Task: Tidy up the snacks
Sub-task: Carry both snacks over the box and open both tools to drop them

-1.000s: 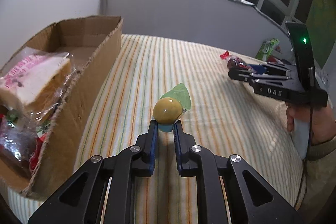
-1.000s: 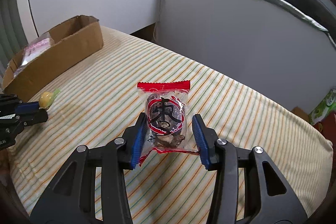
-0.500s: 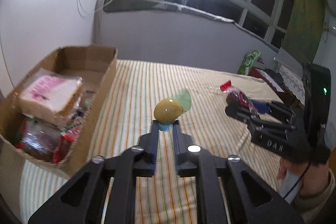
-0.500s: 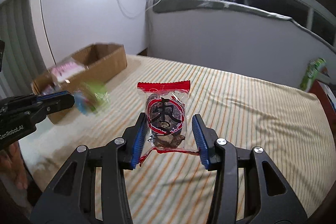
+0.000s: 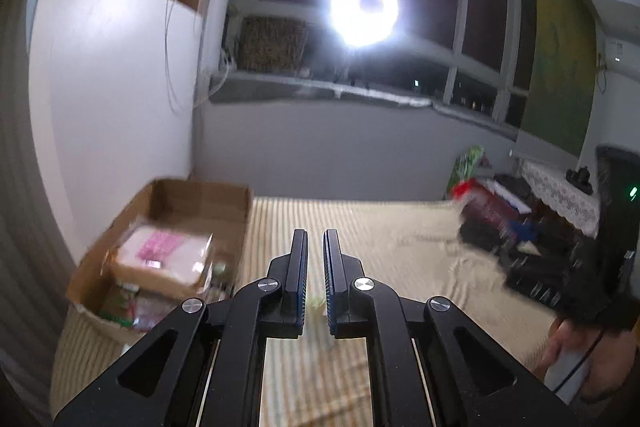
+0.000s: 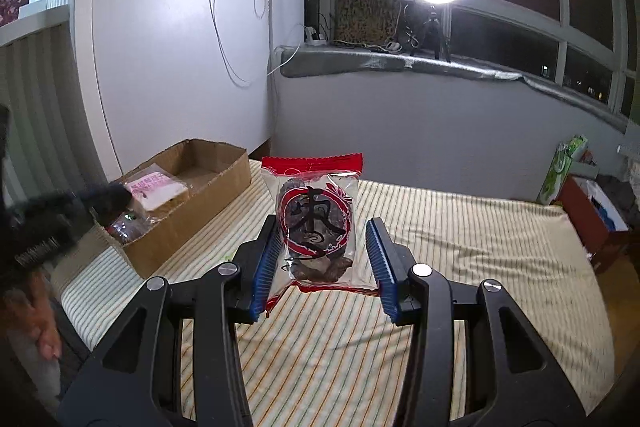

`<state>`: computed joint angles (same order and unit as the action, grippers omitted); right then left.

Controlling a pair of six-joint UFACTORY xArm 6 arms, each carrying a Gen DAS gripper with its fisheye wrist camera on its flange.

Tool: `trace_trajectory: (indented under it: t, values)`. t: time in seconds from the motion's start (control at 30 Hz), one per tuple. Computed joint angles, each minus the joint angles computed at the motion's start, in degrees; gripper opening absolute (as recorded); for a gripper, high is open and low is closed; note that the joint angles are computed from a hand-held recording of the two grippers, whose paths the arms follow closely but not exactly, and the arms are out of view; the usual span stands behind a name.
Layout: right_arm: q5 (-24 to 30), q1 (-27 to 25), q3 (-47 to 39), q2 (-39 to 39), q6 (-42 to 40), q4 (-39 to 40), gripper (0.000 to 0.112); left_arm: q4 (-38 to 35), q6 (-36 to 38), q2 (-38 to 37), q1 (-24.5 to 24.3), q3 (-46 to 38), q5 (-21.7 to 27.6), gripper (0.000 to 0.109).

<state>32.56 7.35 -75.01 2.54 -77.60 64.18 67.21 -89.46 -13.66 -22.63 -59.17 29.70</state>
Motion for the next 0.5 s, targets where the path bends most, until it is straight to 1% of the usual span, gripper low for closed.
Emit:
trace_trajectory:
  t: [0.03, 0.07, 0.1, 0.13, 0.17, 0.2, 0.23, 0.33, 0.4, 0.43, 0.47, 0.5]
  values:
    - [0.7, -0.3, 0.6, 0.0, -0.5, 0.7, 0.046, -1.8, 1.1, 0.5, 0.0, 0.1, 0.4, 0.012]
    - [1.5, -0.8, 1.1, 0.3, -1.0, 1.3, 0.046, -4.8, 3.0, 1.5, 0.0, 0.1, 1.0, 0.029]
    - [2.7, -1.3, 1.2, 1.1, -1.0, 1.4, 0.046, -7.5, 4.4, 2.8, 0.0, -0.1, 0.9, 0.043]
    - [3.3, -1.6, 1.2, 1.7, -1.2, 1.6, 0.046, -10.7, 6.7, 5.0, 0.1, -0.8, -0.6, 0.045]
    - [3.8, -2.0, 1.0, 2.5, -1.5, 1.9, 0.046, -12.8, 8.9, 6.9, 0.0, -1.7, -1.2, 0.046]
    - [4.6, -2.6, 0.7, 3.3, -1.5, 1.9, 0.046, -15.0, 12.1, 10.7, -0.7, -4.7, 0.3, 0.046]
    - [5.0, -3.0, 0.7, 3.7, -1.8, 2.1, 0.046, -16.4, 14.2, 14.0, -1.5, -7.9, 2.7, 0.046]
    - [6.0, -4.7, -0.1, 5.0, -2.5, 2.7, 0.046, -25.1, 21.7, 23.9, -0.8, -17.2, 6.4, 0.046]
    - [6.0, -5.4, -0.5, 5.7, -2.8, 2.9, 0.046, -29.9, 24.2, 28.4, 0.7, -21.4, 7.3, 0.046]
    - [6.1, -5.7, -0.8, 6.0, -2.8, 3.0, 0.046, -29.9, 23.8, 28.7, 1.0, -21.6, 6.6, 0.046]
    - [6.2, -5.9, -1.0, 6.3, -2.8, 3.1, 0.046, -30.7, 24.5, 29.0, 1.7, -21.9, 5.0, 0.043]
    - [6.2, -6.1, -1.1, 6.5, -3.0, 3.5, 0.046, -31.7, 25.8, 29.2, 2.3, -22.0, 3.3, 0.027]
